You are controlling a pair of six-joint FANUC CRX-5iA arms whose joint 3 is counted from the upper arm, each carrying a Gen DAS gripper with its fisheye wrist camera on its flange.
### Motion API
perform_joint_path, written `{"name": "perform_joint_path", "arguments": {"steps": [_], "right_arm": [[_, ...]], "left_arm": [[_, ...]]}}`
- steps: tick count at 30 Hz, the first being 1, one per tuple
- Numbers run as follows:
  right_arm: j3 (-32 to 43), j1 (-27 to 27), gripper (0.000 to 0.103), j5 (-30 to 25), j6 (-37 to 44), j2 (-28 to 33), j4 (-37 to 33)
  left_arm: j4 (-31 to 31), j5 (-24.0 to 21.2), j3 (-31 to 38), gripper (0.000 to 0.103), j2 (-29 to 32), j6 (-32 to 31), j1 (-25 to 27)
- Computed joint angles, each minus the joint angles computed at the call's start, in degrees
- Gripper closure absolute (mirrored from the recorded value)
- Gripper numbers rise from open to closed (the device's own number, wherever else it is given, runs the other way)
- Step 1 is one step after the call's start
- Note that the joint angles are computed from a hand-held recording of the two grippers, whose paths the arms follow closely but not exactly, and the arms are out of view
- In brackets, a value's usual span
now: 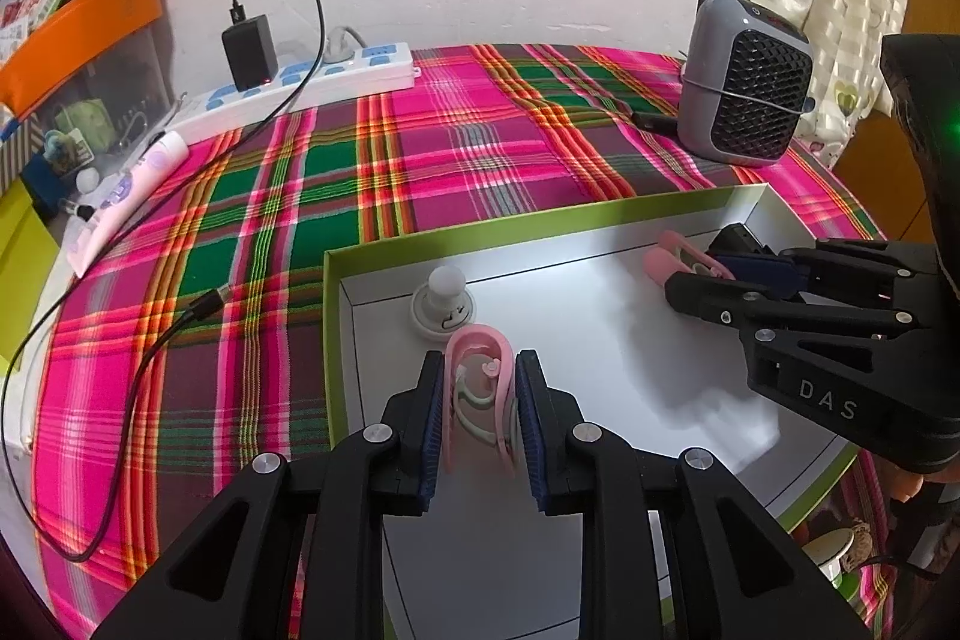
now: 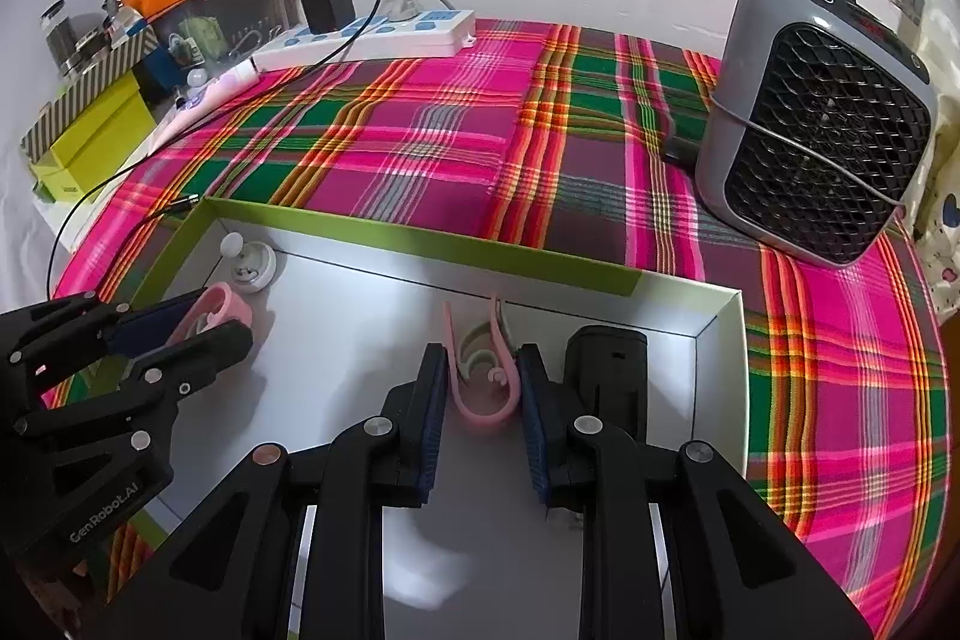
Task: Organize objects
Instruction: 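Lower the pink clips into the box and open both grippers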
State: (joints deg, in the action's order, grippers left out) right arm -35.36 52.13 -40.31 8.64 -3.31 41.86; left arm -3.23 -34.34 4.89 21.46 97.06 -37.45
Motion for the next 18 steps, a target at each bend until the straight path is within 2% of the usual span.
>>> {"name": "perform_joint_path", "arguments": {"steps": [12, 18], "right_arm": [[-0.16, 0.12, 0.078, -0.15, -0.68, 0.18, 0.83], [-0.24, 0.06, 0.077, 0.05, -0.49, 0.09, 0.79]], "left_arm": [[-0.40, -0.19, 0.23, 0.081, 0.07, 0.25, -0.04], [0.38, 0.14, -0.09, 0.078, 0.02, -0.42, 0.08]]}}
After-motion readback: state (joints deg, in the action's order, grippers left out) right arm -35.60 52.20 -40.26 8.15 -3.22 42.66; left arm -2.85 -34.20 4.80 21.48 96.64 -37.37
